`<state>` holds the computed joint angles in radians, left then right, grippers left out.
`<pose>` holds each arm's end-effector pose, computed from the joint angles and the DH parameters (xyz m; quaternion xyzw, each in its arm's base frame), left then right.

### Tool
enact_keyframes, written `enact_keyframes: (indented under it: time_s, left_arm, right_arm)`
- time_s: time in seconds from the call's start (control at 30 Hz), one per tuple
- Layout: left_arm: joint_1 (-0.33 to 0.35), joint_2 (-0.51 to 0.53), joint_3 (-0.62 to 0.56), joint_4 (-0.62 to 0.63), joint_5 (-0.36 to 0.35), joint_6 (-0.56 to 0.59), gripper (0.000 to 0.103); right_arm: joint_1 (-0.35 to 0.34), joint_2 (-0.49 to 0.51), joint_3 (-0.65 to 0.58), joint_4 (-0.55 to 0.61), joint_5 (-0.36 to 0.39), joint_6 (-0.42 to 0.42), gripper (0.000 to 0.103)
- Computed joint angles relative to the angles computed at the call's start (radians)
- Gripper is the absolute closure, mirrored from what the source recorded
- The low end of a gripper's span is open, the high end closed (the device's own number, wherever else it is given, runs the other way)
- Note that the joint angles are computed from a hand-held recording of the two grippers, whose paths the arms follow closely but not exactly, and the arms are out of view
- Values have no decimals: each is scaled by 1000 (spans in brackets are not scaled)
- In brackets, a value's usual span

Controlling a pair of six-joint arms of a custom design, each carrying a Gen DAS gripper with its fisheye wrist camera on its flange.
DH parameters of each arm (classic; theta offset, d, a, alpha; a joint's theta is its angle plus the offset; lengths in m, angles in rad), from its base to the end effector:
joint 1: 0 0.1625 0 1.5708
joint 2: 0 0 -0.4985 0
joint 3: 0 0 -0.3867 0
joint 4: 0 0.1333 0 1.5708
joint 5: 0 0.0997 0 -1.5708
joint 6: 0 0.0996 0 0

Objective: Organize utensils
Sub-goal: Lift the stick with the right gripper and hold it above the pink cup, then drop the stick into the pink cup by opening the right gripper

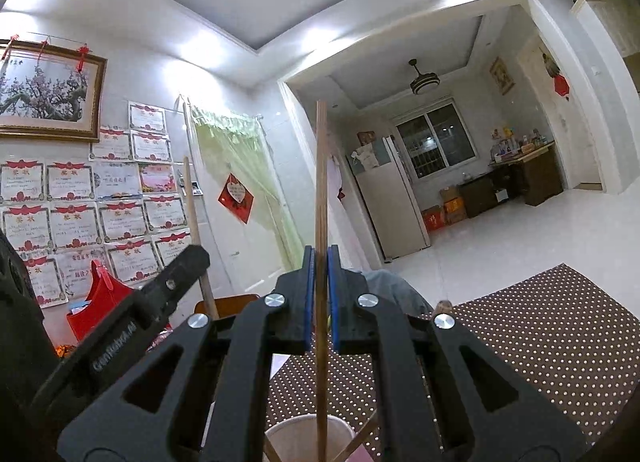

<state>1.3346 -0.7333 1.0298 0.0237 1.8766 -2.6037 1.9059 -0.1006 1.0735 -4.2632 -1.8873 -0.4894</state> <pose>-0.0865 -0.8010 0.2586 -0.3850 -0.7084 0.5905 0.0352 0.3572 -0.7148 0.0056 0.1488 -0.6383 0.7381 0.1602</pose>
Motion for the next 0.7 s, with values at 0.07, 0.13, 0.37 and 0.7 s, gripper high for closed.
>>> enact_keyframes:
  time_s: [0.07, 0.13, 0.37, 0.7]
  left_arm:
    - [0, 0, 2, 0, -1, 14, 97]
    - [3, 2, -7, 14, 2, 7, 96]
    - [6, 11, -44, 82, -10, -8, 80]
    - [1, -13, -36, 124, -57, 28, 73]
  right_arm:
    - [-3, -1, 3, -1, 6, 0, 96]
    - [-4, -2, 7, 7, 11, 2, 96]
    - [-2, -4, 26, 27, 0, -3, 96]
    - [13, -8, 51, 71, -76, -14, 96]
